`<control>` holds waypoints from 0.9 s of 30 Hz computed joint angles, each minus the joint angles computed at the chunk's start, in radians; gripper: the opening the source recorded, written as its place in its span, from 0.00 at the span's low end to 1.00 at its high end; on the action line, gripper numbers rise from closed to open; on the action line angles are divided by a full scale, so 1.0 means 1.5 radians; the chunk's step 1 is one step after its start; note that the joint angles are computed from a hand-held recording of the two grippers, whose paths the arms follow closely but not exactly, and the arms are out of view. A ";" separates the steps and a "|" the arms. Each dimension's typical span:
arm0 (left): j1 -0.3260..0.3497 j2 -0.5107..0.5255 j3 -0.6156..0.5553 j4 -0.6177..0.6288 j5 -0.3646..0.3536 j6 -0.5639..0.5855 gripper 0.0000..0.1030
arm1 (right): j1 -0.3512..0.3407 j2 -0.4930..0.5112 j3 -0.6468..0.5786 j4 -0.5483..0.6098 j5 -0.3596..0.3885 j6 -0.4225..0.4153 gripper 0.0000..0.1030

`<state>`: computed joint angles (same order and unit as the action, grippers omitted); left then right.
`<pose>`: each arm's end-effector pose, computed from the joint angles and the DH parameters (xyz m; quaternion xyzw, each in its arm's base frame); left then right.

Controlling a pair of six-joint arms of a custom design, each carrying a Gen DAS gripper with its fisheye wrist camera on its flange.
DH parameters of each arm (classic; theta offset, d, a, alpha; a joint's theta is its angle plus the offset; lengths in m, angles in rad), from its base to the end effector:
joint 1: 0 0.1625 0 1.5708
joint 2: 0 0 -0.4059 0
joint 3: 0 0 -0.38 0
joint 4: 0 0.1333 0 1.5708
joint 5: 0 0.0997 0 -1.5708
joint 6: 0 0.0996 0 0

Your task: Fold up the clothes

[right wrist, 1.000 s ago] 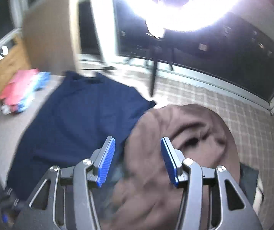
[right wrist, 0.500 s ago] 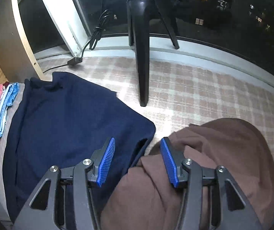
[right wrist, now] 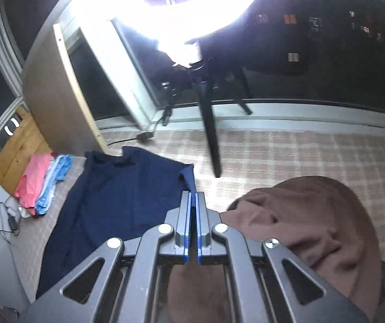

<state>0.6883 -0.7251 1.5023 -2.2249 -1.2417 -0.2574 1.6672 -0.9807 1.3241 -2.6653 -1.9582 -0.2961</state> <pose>-0.4062 -0.5484 0.0594 0.3123 0.9338 -0.0371 0.1704 0.1645 -0.7069 0.3724 0.1088 -0.9092 0.3403 0.2141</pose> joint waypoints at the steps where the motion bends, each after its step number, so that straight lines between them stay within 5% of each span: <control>1: 0.001 0.004 -0.006 0.000 -0.001 0.002 0.55 | 0.000 -0.002 0.001 -0.013 0.002 0.004 0.03; 10: 0.011 0.015 -0.026 0.003 -0.011 0.020 0.55 | 0.019 -0.048 0.045 -0.093 0.000 -0.032 0.03; 14: 0.017 0.029 -0.048 0.016 -0.008 0.014 0.55 | 0.028 -0.014 -0.034 0.041 -0.046 -0.026 0.03; 19: 0.014 0.036 -0.061 0.020 -0.012 0.039 0.55 | 0.014 0.017 -0.067 0.174 -0.076 0.029 0.17; 27: 0.019 0.052 -0.089 0.038 -0.006 0.046 0.55 | -0.008 0.066 -0.125 0.241 -0.058 0.061 0.15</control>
<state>0.7174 -0.6478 1.3687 -2.1682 -1.2508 -0.1881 1.6550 -0.8813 1.1369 -2.3043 -2.0452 -0.2043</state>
